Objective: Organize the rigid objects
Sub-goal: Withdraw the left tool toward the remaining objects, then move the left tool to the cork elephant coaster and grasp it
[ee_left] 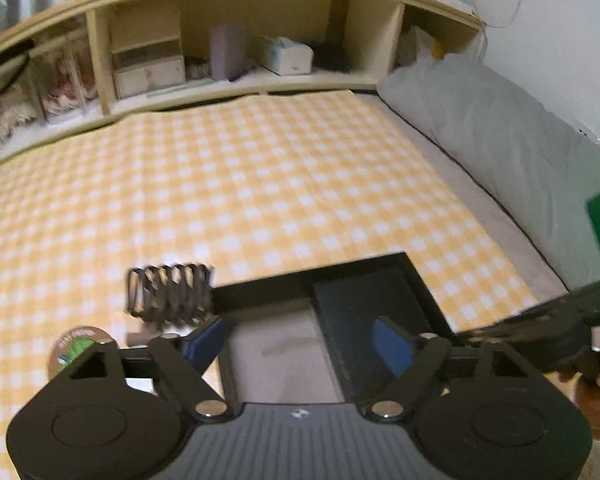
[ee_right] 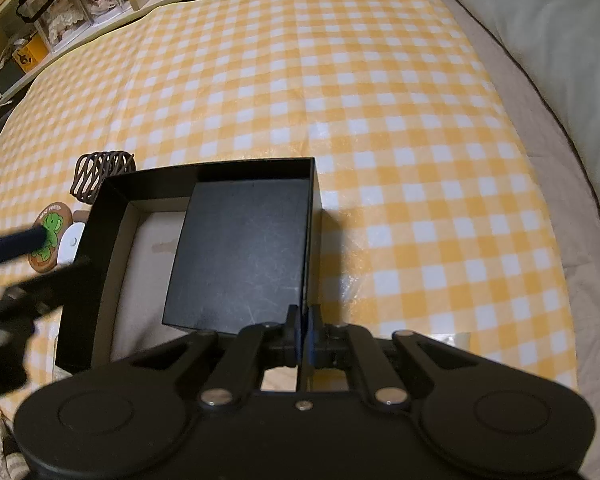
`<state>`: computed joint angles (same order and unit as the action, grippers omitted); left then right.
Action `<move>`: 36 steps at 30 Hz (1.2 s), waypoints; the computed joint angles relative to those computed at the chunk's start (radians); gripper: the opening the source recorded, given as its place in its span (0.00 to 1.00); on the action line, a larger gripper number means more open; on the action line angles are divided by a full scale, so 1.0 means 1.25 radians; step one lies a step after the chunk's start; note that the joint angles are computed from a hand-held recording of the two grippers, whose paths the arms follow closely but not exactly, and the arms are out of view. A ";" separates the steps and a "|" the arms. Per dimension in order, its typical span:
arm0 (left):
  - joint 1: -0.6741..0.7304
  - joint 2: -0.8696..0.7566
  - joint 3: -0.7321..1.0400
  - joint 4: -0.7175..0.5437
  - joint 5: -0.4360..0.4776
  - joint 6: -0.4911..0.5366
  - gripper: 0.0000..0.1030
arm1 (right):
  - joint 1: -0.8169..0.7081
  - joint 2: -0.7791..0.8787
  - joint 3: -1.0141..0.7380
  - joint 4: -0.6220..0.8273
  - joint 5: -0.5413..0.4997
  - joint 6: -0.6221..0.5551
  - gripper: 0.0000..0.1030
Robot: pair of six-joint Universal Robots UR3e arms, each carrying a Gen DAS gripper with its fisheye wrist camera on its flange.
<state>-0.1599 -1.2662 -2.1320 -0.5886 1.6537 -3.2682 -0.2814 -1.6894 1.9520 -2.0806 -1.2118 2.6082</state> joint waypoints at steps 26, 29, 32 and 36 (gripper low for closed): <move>0.427 0.121 -0.223 0.104 -0.069 0.169 1.00 | 0.028 -0.020 0.040 -0.003 -0.077 -0.077 0.13; 0.493 0.129 -0.259 0.112 -0.101 0.218 1.00 | 0.025 -0.014 0.036 0.000 -0.077 -0.077 0.18; 0.524 0.105 -0.295 0.154 -0.088 0.241 1.00 | 0.025 -0.018 0.039 -0.004 -0.077 -0.081 0.17; 0.553 0.066 -0.335 0.219 -0.069 0.280 1.00 | 0.029 -0.012 0.053 -0.027 -0.073 -0.084 0.10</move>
<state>0.5318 -1.1842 -2.5505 -0.3149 1.5676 -2.9183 -0.2450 -1.7050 2.0176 -2.1146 -1.3026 2.5038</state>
